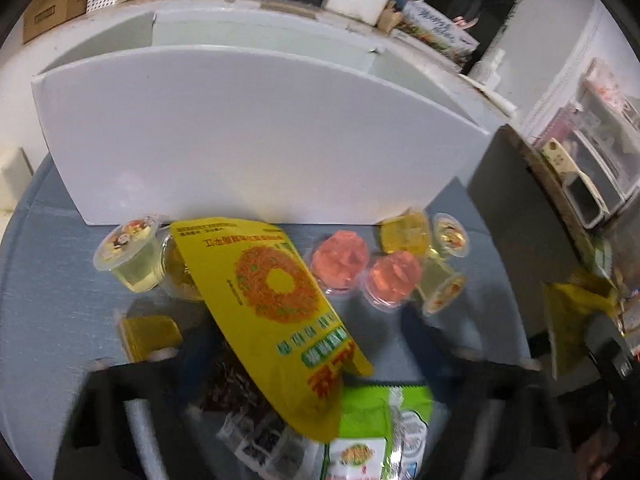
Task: Organize snacks
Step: 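Grasp the yellow packet with the left gripper while the right gripper grasps a small yellow-green bag, then drop the yellow packet and small bag into the white box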
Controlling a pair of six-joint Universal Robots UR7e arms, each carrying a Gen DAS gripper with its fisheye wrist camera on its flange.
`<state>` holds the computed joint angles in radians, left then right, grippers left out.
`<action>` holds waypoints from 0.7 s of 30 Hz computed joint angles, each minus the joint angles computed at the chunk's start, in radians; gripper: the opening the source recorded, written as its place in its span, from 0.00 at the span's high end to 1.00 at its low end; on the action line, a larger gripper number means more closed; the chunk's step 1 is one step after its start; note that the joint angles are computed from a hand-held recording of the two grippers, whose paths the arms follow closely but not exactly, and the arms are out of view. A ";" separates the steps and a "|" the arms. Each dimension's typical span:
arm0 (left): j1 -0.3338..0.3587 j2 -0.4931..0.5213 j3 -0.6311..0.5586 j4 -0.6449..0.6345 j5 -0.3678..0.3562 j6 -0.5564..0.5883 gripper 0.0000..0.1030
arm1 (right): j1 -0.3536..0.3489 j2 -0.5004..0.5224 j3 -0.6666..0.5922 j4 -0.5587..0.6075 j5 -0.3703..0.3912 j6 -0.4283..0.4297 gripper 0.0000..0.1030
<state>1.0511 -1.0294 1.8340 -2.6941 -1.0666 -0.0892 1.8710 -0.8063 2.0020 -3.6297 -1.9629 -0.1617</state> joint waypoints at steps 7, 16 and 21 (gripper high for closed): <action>0.021 -0.039 0.019 -0.026 -0.069 0.035 0.80 | 0.005 0.000 0.005 0.002 0.002 -0.001 0.61; -0.019 -0.187 0.149 -0.198 -0.105 0.148 0.83 | 0.028 0.012 -0.025 0.009 0.014 -0.047 0.61; -0.041 -0.231 0.136 -0.271 -0.083 0.233 0.83 | 0.062 0.042 -0.132 0.079 -0.002 -0.133 0.61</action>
<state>1.0097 -1.2608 1.9701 -2.9652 -1.1500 0.1434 1.9329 -0.7643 1.8695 -3.5508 -1.9646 -0.2944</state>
